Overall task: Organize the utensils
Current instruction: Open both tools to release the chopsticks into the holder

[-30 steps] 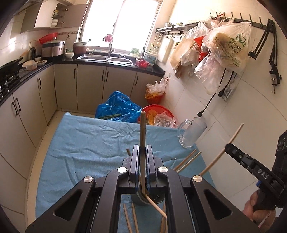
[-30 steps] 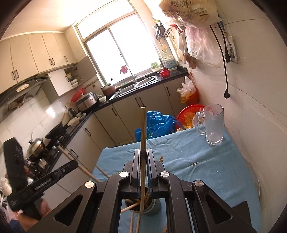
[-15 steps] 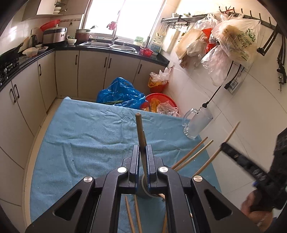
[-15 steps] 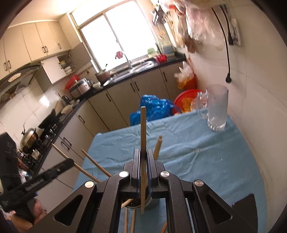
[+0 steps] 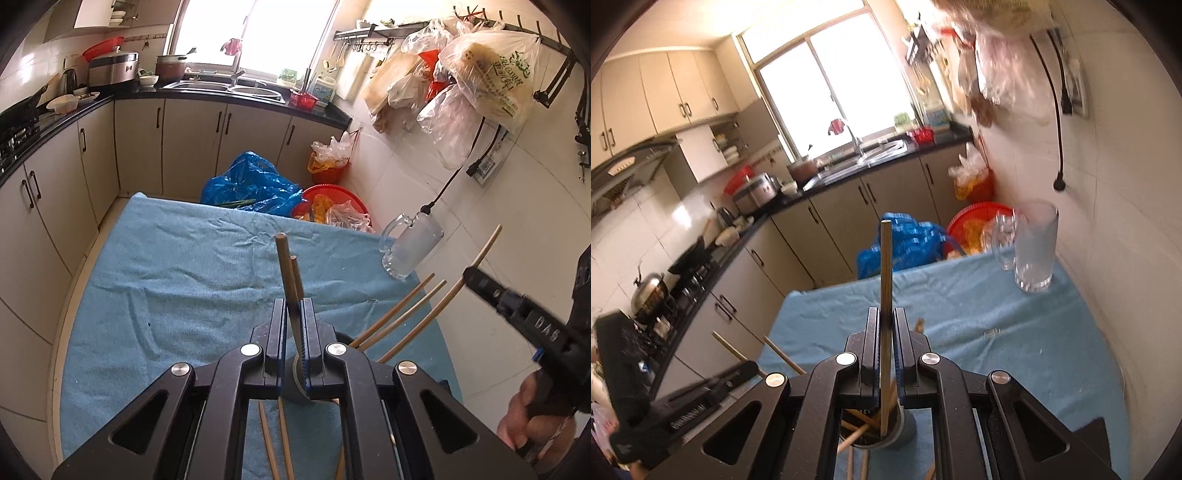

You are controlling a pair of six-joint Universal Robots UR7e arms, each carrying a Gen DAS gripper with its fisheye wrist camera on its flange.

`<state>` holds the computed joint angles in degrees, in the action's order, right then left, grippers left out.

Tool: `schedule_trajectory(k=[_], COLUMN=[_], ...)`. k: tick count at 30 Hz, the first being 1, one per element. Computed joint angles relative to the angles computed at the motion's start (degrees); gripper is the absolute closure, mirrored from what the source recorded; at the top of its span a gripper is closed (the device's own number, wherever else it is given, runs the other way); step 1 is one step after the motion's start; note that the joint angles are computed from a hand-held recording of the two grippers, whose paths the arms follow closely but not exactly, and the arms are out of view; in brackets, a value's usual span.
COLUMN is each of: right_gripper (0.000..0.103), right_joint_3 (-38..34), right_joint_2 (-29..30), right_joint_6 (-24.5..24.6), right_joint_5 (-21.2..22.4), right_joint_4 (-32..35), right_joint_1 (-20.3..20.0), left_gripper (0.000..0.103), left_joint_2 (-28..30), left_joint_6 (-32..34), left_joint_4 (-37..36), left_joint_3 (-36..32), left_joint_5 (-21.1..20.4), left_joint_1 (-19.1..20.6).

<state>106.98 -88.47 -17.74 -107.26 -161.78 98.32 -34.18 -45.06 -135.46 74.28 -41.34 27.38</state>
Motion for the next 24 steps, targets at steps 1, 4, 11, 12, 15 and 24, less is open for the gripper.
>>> schedule_trajectory(k=[1,4,11,12,15,24], right_gripper=[0.096,0.095,0.074,0.070,0.052,0.040], right_joint_3=[0.16,-0.10,-0.63,-0.56,-0.32,4.13], right_joint_2=[0.06,-0.06,-1.33,-1.69,-2.83,-8.31], right_joint_6=[0.18,0.75,0.68,0.71,0.72,0.30], right_joint_5=[0.11,0.95,1.77,1.53,0.34,-3.69], right_joint_4=[0.63,2.90,3.55,3.32,3.39,6.52], right_joint_1=[-0.43,-1.13,-1.14,-1.06,-0.77,-4.41], left_gripper=[0.097,0.097,0.070,0.068,0.055,0.039], left_joint_2=[0.02,0.01,-0.14,-0.33,-1.25,-6.99], left_joint_6=[-0.09,-0.15,-0.65,-0.69,-2.75,-19.73], left_joint_4=[0.07,-0.15,-1.77,-2.37,-2.12,10.55], left_joint_3=[-0.01,0.08,0.50,0.78,1.63,9.93], left_joint_5=[-0.08,-0.19,1.97,2.56,4.87,8.53], left_joint_1=[0.06,0.15,-0.45,-0.66,-1.44,-3.88])
